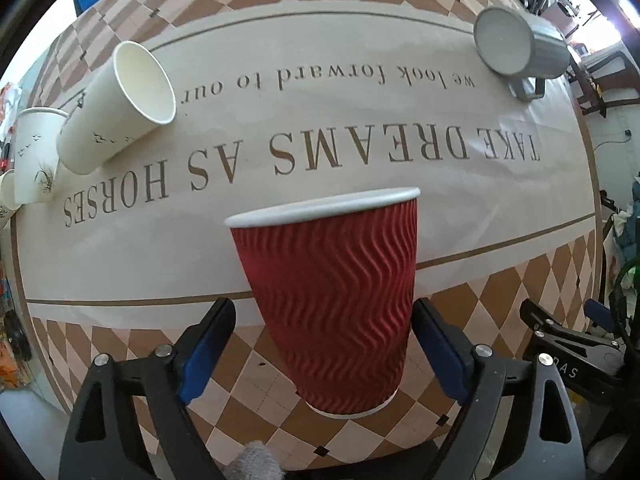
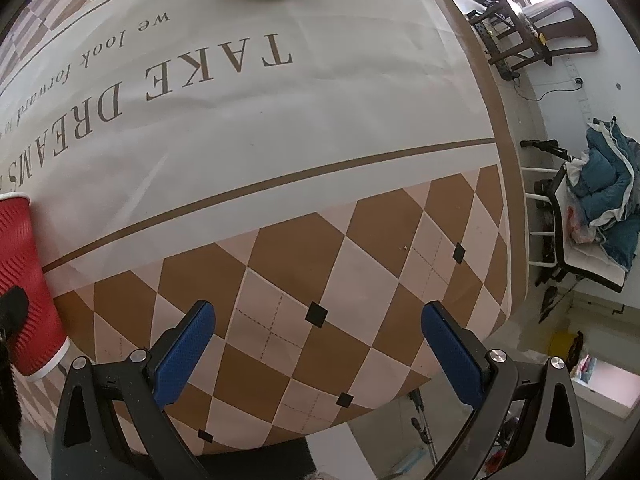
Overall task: Flip cup upright
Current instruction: 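Grasp the red cup with the right gripper while the left gripper releases it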
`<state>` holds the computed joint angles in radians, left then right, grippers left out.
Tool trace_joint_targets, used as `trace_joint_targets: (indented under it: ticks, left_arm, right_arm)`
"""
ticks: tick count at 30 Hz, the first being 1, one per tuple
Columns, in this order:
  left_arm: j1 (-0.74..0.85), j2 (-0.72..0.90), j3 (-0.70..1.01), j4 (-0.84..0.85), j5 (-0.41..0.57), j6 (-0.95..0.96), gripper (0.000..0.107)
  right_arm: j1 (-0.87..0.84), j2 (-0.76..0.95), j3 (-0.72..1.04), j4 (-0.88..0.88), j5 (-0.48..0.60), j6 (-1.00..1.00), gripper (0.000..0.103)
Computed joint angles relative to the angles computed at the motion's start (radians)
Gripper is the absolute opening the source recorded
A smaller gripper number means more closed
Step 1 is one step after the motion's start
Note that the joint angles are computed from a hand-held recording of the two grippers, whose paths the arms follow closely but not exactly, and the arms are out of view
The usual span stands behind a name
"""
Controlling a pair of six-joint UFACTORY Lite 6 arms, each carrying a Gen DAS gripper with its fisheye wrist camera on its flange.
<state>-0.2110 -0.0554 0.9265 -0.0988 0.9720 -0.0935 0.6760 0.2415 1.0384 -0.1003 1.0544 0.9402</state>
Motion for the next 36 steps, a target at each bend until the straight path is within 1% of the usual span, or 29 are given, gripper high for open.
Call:
trace_joint_targets:
  ticks: [1,2,6,10,12,14,16,19,23,28,33,36]
  left_arm:
    - [0.006,-0.014,-0.003,0.001,0.004,0.003,0.092]
    - [0.009,-0.023,-0.003,0.001,0.004,0.003,0.096]
    - [0.043,-0.058,0.015,0.000,0.027,0.012,0.097]
    - [0.141,-0.159,0.027,-0.019,0.072,0.074,0.097]
    - [0.202,-0.219,0.036,-0.009,0.085,0.100,0.103]
    - [0.259,-0.243,0.070,0.003,0.092,0.127,0.103]
    - [0.315,-0.233,0.120,0.036,0.088,0.153,0.103]
    - [0.423,-0.247,0.138,0.082,0.090,0.223,0.103]
    - [0.597,-0.263,0.108,0.111,0.083,0.350,0.103]
    - [0.676,-0.235,-0.015,0.205,0.012,0.337,0.102]
    - [0.746,-0.193,-0.120,0.244,-0.074,0.352,0.102]
    - [0.751,-0.168,-0.150,0.247,-0.102,0.336,0.102]
  right_arm:
    - [-0.004,-0.006,-0.004,0.000,0.000,-0.003,0.103]
    - [-0.013,-0.014,-0.009,-0.002,-0.001,-0.009,0.103]
    - [-0.024,-0.048,-0.010,-0.006,0.018,-0.018,0.103]
    - [-0.026,-0.088,-0.004,-0.006,0.040,-0.017,0.103]
    - [-0.022,-0.108,0.005,-0.001,0.052,-0.017,0.103]
    - [-0.015,-0.118,0.023,0.007,0.062,-0.018,0.103]
    - [-0.001,-0.123,0.051,0.021,0.066,-0.018,0.103]
    - [0.021,-0.106,0.121,0.052,0.065,-0.026,0.103]
    - [0.074,-0.022,0.264,0.107,0.053,-0.057,0.103]
    - [0.137,0.139,0.477,0.205,0.044,-0.127,0.102]
    - [0.167,0.313,0.688,0.227,0.082,-0.158,0.094]
    - [0.164,0.388,0.765,0.242,0.101,-0.183,0.090]
